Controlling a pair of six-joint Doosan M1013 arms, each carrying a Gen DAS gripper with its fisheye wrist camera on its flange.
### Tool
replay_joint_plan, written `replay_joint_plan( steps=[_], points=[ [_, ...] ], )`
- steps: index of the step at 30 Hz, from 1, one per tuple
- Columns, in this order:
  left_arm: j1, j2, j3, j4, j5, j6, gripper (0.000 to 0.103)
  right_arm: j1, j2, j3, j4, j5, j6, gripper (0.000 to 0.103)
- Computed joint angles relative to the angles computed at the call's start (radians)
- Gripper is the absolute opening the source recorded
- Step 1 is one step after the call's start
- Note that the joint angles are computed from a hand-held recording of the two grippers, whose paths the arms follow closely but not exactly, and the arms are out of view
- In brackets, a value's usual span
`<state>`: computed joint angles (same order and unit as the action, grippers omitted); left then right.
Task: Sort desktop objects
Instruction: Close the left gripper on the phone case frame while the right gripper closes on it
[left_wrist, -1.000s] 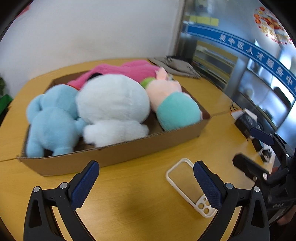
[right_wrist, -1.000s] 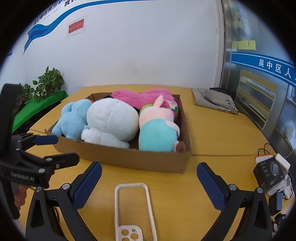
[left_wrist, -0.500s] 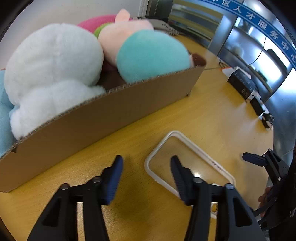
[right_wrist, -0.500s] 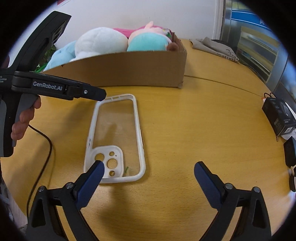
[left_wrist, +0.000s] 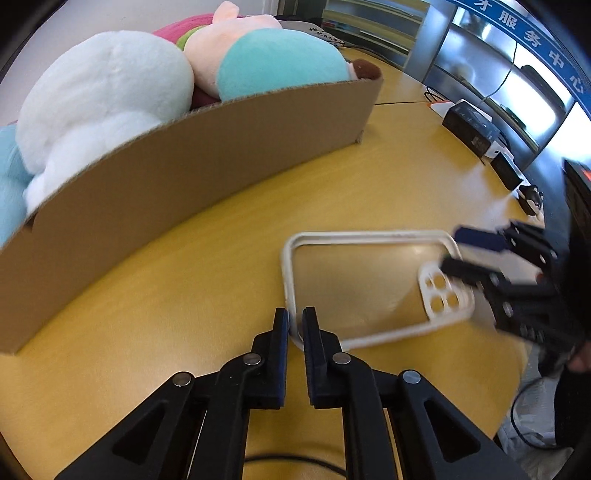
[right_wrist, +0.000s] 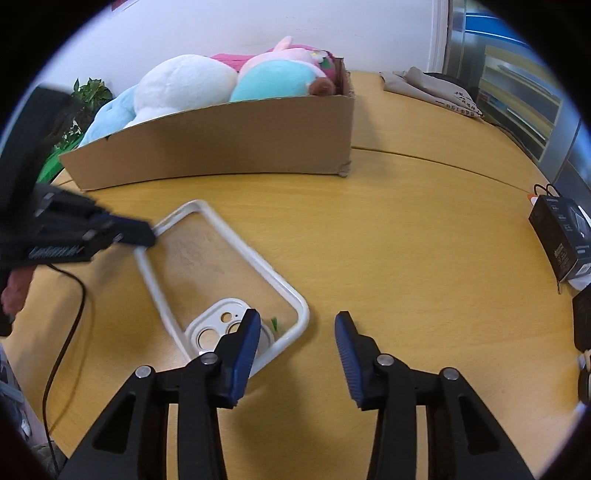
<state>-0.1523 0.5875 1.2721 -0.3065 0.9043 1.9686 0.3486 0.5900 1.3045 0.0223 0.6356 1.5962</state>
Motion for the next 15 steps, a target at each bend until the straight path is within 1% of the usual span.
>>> replay_joint_plan(
  steps=[4, 6, 8, 9, 10, 11, 12, 13, 14, 15],
  points=[
    [0.005, -0.033, 0.051, -0.021, -0.017, -0.032, 0.01, 0.0, 0.019, -0.036, 0.005, 0.011, -0.035, 0.041],
    [0.007, -0.045, 0.068, -0.015, -0.043, -0.071, 0.01, 0.002, 0.017, -0.038, 0.005, 0.004, -0.027, 0.041],
    [0.009, -0.046, 0.073, -0.004, -0.057, -0.112, 0.015, 0.002, 0.01, -0.03, 0.025, 0.007, -0.031, 0.044],
    [0.009, -0.044, 0.072, -0.003, -0.058, -0.126, 0.025, 0.002, 0.006, -0.025, 0.046, 0.009, -0.039, 0.044],
    [0.008, -0.042, 0.071, 0.003, -0.06, -0.141, 0.026, 0.002, 0.004, -0.021, 0.062, 0.019, -0.045, 0.044],
    [0.004, -0.041, 0.072, 0.014, -0.063, -0.153, 0.026, 0.005, 0.004, -0.021, 0.051, 0.035, -0.036, 0.044],
    [0.001, -0.041, 0.073, 0.023, -0.068, -0.156, 0.023, 0.01, 0.006, -0.024, 0.018, 0.05, -0.012, 0.044],
    [0.0, -0.04, 0.072, 0.016, -0.066, -0.15, 0.01, 0.017, 0.005, -0.021, -0.03, 0.054, 0.022, 0.044],
    [0.003, -0.037, 0.07, -0.009, -0.056, -0.135, 0.007, 0.022, 0.003, -0.017, -0.056, 0.055, 0.045, 0.043],
    [0.002, -0.036, 0.07, -0.018, -0.054, -0.134, 0.007, 0.025, 0.002, -0.016, -0.061, 0.059, 0.05, 0.039]
  ],
)
